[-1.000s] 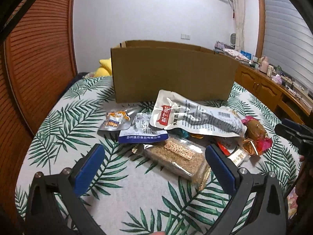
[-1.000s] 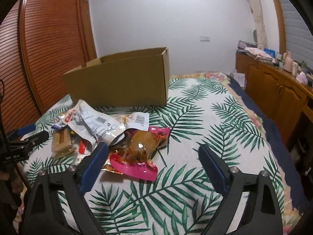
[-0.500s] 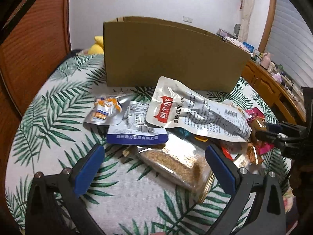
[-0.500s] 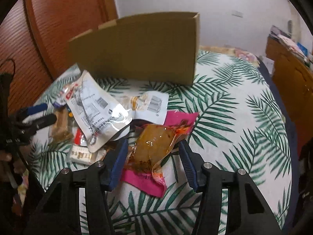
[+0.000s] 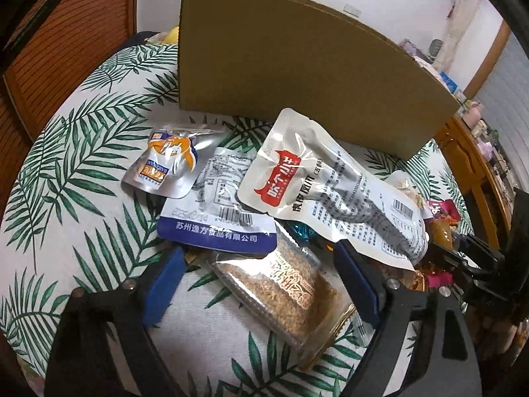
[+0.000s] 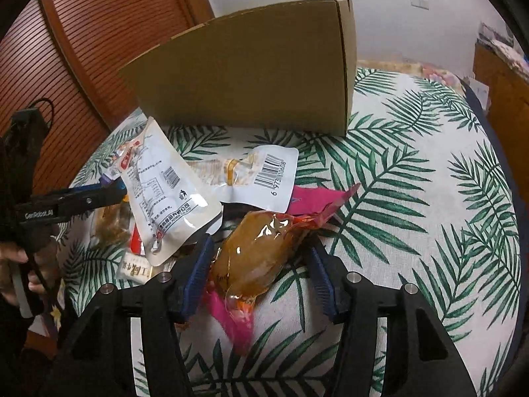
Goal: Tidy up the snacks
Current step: 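Grasp the sesame bar packet with the left tool while the right tool grasps the pink sausage packet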
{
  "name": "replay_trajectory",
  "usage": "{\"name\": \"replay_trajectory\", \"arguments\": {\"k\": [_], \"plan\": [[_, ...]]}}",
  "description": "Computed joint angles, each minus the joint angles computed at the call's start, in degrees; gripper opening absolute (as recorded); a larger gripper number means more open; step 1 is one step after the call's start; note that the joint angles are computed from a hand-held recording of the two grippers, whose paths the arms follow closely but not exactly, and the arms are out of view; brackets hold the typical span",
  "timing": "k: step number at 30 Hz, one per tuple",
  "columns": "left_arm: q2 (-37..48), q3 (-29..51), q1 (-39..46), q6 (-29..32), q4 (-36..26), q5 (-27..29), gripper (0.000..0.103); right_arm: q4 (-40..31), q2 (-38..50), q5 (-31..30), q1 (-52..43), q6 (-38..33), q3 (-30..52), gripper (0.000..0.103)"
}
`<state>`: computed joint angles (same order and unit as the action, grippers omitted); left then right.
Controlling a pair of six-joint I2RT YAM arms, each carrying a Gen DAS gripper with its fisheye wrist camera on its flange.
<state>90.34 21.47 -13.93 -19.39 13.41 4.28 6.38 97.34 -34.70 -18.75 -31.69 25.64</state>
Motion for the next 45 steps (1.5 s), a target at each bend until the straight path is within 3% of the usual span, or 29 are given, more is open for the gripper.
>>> {"name": "replay_trajectory", "arguments": {"k": [5, 10, 16, 22, 24, 39, 42, 45], "plan": [[0.6, 0.6, -1.6, -0.3, -1.7, -2.0, 0.087, 4.7, -0.2, 0.2, 0.2, 0.3, -2.7, 0.057], [-0.8, -0.1, -3.1, 0.8, -3.9, -3.1, 0.086, 3.4, -0.2, -0.9, -0.2, 0.8, -1.9, 0.057], [-4.5, -1.8, -2.7, 3.0, -6.9, -2.3, 0.076, 3.5, 0.0, -0.1, 0.8, 1.5, -1.1, 0.057], [-6.8, -2.1, -3.0, 3.6, -10.0, -2.7, 0.052, 3.6, -0.1, -0.2, 0.7, 1.5, -1.3, 0.057], [-6.7, -1.9, -2.8, 3.6, -10.1, -2.5, 0.051, 3.6, -0.2, -0.2, 0.8, 1.6, -1.4, 0.057], [-9.8, -8.2, 0.1, 5.1, -2.1, 2.1, 0.043, 5.3, -1.6, 2.3, 1.9, 2.6, -2.7, 0.057], [-10.6, -10.3, 1.0, 5.5, 1.2, 4.7, 0.043, 5.7, -4.1, 8.3, 5.0, 4.9, -3.6, 0.057], [-10.8, -11.7, 1.6, 6.0, 3.6, 6.8, 0.043, 3.4, -5.7, 10.6, 6.5, 7.8, -3.3, 0.044]]}}
